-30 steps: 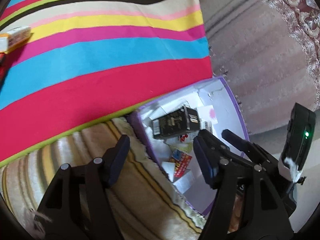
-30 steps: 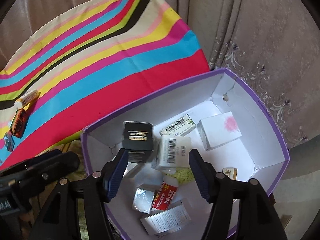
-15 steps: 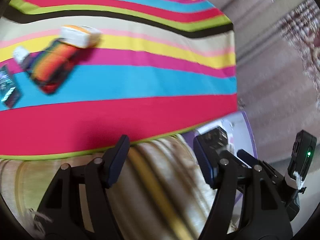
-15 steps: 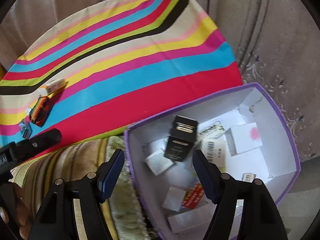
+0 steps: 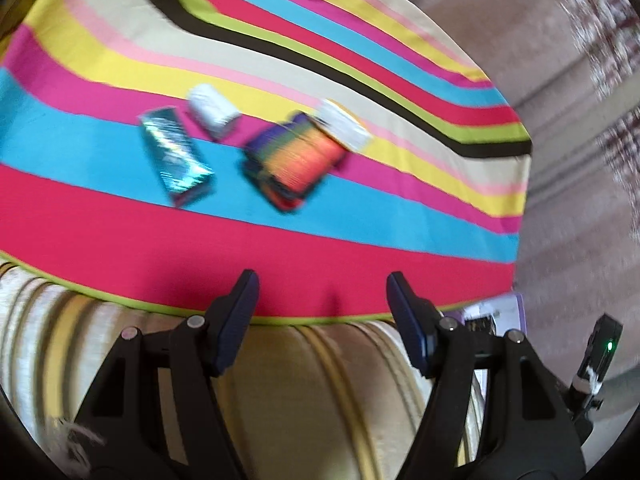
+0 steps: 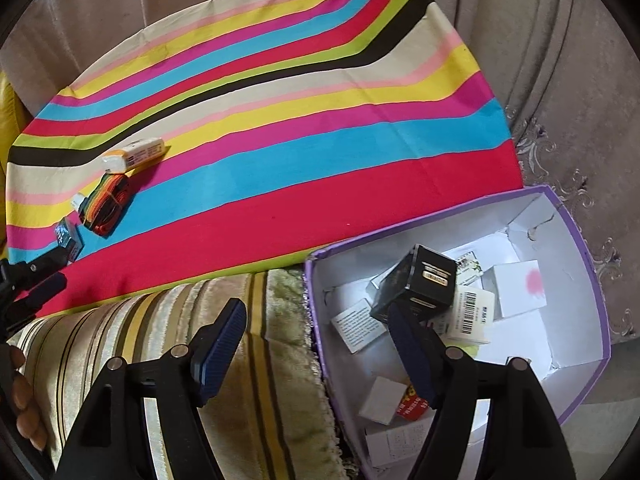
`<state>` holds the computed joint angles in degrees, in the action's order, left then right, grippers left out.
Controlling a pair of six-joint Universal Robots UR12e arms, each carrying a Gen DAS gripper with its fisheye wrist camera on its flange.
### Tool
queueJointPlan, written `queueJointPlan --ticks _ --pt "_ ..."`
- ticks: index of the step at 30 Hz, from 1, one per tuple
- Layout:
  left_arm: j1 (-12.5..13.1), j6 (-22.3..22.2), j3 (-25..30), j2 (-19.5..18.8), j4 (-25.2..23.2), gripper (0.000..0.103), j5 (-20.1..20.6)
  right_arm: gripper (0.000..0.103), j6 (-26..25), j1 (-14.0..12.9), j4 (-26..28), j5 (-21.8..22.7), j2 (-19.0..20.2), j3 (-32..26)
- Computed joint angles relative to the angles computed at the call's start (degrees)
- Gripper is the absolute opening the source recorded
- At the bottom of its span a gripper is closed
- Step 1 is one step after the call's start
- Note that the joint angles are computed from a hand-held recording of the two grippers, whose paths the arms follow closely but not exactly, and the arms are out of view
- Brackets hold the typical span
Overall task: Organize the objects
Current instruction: 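Move both grippers back over the remaining items on the cloth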
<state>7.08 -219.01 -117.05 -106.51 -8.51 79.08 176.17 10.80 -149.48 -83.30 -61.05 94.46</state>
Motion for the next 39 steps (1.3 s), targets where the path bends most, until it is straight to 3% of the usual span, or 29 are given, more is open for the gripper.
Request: queueJointPlan --ticks 6,15,24,26,31,39 --pt "1.5 -1.9 -0.8 0.9 -1.0 0.069 5.2 0.075 -0.8 0.5 0.5 0.6 0.1 -0.4" --pt "4.2 -1.1 1.1 -0.5 -6.6 0.069 5.2 0.076 -2.6 1.2 1.1 1.9 0.7 -1.5" --pt "4.0 -0.1 5.1 -3.1 -12.6 0.069 9.9 0.079 -3.8 3.3 1.1 3.2 1.9 -3.6" --pt "3.8 1.5 5.9 -3.6 -13.8 0.067 10.5 0.079 -4.0 4.0 1.5 3.2 2.5 -4.4" --pt "2.8 5.1 6.6 -4.3 -14.2 0.038 12.2 0.079 -4.0 5.3 1.5 3.7 3.8 -6.3" --pt "2.3 5.1 5.0 -4.3 -9.8 0.037 12.6 0.079 0.0 7.1 2.2 6.3 7.2 -11.8"
